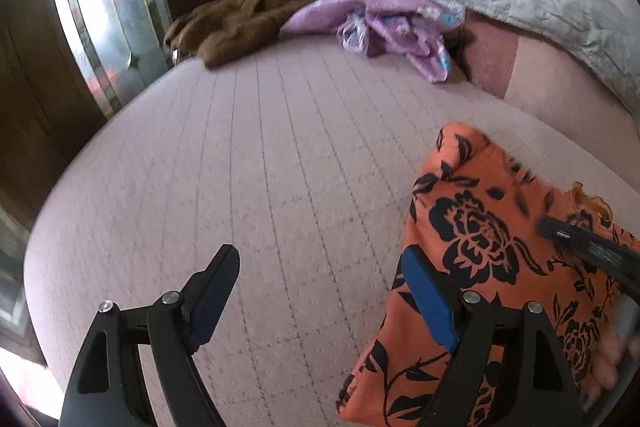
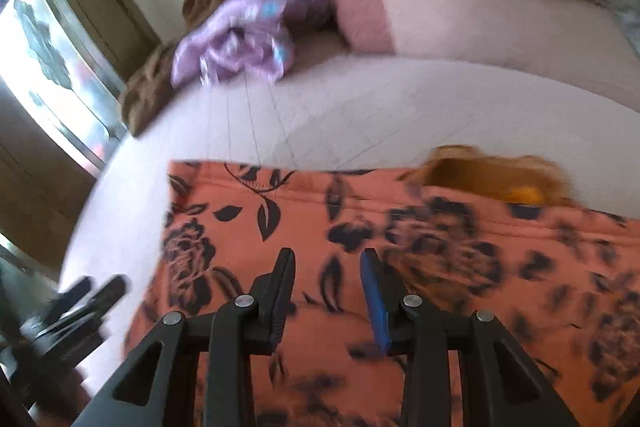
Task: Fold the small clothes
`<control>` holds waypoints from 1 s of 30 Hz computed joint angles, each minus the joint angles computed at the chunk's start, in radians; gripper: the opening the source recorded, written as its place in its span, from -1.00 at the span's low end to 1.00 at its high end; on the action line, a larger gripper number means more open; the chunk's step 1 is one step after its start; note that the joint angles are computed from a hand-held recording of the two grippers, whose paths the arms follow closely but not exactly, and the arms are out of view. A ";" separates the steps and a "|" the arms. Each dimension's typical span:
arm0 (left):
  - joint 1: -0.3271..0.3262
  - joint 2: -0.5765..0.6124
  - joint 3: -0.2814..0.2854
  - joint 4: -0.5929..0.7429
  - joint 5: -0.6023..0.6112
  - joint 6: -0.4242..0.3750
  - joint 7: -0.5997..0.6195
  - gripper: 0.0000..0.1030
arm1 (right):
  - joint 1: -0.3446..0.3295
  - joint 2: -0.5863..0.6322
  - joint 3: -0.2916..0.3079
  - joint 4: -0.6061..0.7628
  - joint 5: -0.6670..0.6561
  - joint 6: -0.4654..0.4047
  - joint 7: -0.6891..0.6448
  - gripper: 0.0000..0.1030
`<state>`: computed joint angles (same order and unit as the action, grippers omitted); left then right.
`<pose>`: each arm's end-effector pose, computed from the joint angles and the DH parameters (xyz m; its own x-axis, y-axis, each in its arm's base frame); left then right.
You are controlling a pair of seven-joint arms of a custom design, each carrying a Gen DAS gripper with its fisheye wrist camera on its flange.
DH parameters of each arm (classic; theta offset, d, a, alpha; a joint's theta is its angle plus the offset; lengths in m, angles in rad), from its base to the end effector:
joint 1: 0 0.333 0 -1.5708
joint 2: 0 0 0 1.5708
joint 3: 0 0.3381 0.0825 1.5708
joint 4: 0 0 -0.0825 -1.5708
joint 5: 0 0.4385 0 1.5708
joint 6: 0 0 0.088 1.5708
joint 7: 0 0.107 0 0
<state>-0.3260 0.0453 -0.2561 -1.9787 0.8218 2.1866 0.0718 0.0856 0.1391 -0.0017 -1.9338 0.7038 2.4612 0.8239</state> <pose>0.5479 -0.3265 0.4689 0.4769 -0.8779 -0.0444 -0.6814 -0.3373 -0.6496 0.6722 0.0559 0.4517 0.4142 -0.8696 -0.2688 -0.8101 -0.2176 -0.5444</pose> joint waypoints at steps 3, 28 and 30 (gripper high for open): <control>-0.008 0.000 -0.001 0.010 0.077 -0.027 -0.020 0.63 | 0.008 0.068 0.007 0.061 0.014 0.036 0.058 -0.28; -0.051 0.020 -0.030 0.031 0.218 0.056 -0.050 0.63 | -0.223 -0.252 -0.160 -0.326 -0.040 0.066 -0.051 0.15; -0.062 0.043 -0.028 0.051 0.232 0.062 -0.022 0.63 | -0.217 -0.262 -0.146 -0.318 -0.063 0.071 -0.041 0.17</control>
